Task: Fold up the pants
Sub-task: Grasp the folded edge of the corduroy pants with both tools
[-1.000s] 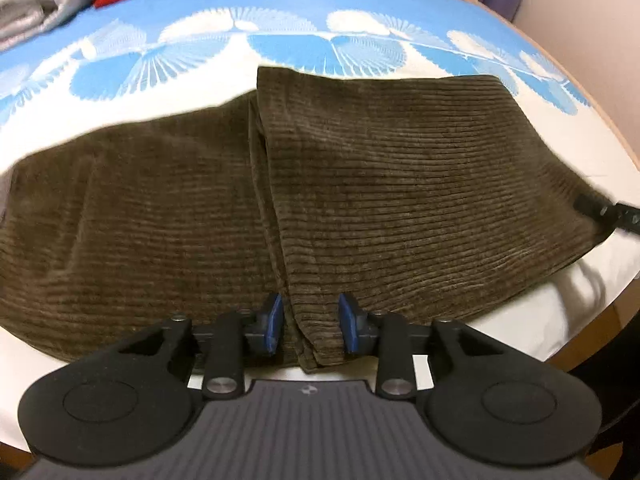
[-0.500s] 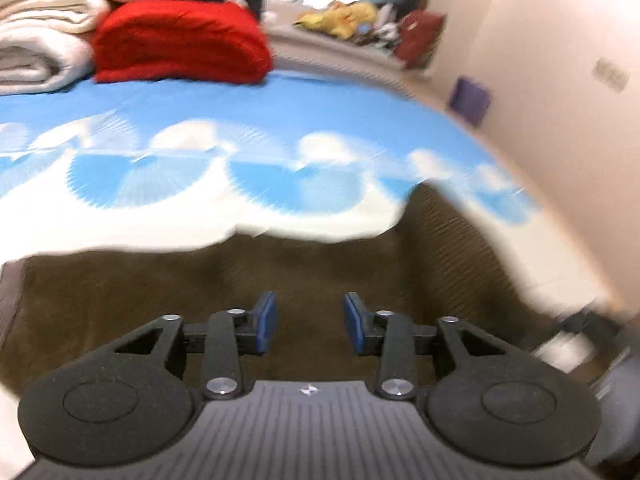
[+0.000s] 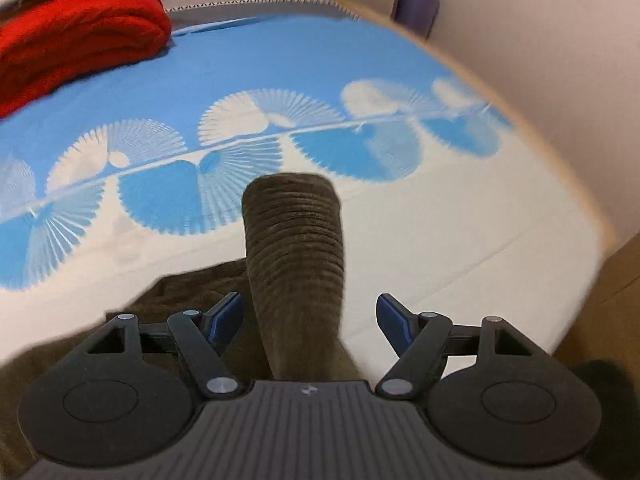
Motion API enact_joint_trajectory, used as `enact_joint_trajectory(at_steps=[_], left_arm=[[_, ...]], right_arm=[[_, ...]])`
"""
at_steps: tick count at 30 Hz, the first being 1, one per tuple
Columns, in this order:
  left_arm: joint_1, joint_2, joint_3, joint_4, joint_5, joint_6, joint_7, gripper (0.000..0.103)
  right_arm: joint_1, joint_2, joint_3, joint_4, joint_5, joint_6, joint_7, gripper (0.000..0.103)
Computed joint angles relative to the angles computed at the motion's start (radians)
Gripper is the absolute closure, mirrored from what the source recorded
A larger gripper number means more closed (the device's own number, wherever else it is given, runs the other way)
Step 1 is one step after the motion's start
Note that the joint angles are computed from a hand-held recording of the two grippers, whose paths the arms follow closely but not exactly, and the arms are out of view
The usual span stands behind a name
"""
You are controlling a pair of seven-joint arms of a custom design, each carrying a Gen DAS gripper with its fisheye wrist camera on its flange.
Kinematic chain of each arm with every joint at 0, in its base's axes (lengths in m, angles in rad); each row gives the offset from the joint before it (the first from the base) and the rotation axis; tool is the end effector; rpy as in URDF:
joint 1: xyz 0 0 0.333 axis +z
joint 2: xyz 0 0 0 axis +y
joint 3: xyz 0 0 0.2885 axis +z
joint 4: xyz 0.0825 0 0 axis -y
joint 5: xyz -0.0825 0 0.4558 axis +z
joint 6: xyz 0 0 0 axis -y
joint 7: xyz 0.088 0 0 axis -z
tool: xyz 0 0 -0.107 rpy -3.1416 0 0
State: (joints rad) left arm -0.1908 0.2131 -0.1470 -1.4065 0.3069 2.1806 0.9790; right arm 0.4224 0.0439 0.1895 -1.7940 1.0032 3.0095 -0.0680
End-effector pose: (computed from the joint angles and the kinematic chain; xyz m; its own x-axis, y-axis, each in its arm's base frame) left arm 0.6978 -0.2213 0.6168 0.1429 -0.9879 0.0600 -0.8027 -0.1511 -0.5770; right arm 0.5934 0.3384 0.5838 0.6911 -0.4946 0.5270 0.1705 -0.5970 -0.7839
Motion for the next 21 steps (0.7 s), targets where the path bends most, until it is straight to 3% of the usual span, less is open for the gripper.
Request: enact_joint_trajectory(at_steps=[2,3,5,6,8,10,14,17,18,21], left_arm=[[-0.013,0.041,0.005,0.029,0.051,-0.035,0.023,0.027],[-0.019,0.047,0.011,0.022,0.078,-0.038,0.027,0.045],[-0.014,0.023,0.015,-0.025,0.094,-0.020,0.048,0.071],[-0.003,-0.002,0.015,-0.068,0.079,0.013,0.051,0.077],[0.020,-0.079,0.017,-0.173,0.056,0.087,0.042,0.080],[0.040,-0.163,0.017,-0.283,0.065,0.152,0.030,0.081],[0.098,-0.362,0.022,-0.518,0.060,0.248,-0.001,0.081],[0.159,-0.525,0.046,-0.698,-0.012,0.304,-0.018,0.081],[0.180,-0.575,0.054,-0.750,-0.034,0.315,-0.024,0.081],[0.241,-0.741,0.100,-0.926,-0.120,0.366,-0.026,0.081]], right_arm=[[-0.003,-0.017,0.001,-0.008,0.059,-0.022,-0.064,0.073],[0.000,-0.033,0.000,-0.021,0.088,-0.028,-0.091,0.073],[0.008,-0.047,-0.013,-0.029,0.113,-0.051,-0.108,0.073],[0.010,-0.052,-0.021,-0.032,0.115,-0.065,-0.100,0.073],[0.008,-0.059,-0.038,-0.032,0.095,-0.118,-0.044,0.071],[-0.004,-0.077,-0.063,-0.021,0.148,-0.247,-0.019,0.069],[-0.058,-0.084,-0.131,0.040,0.291,-0.648,0.106,0.066],[-0.103,-0.040,-0.148,0.114,0.329,-0.858,0.254,0.058],[-0.117,-0.012,-0.146,0.148,0.316,-0.909,0.329,0.058],[-0.135,0.036,-0.119,0.201,0.244,-0.892,0.461,0.058]])
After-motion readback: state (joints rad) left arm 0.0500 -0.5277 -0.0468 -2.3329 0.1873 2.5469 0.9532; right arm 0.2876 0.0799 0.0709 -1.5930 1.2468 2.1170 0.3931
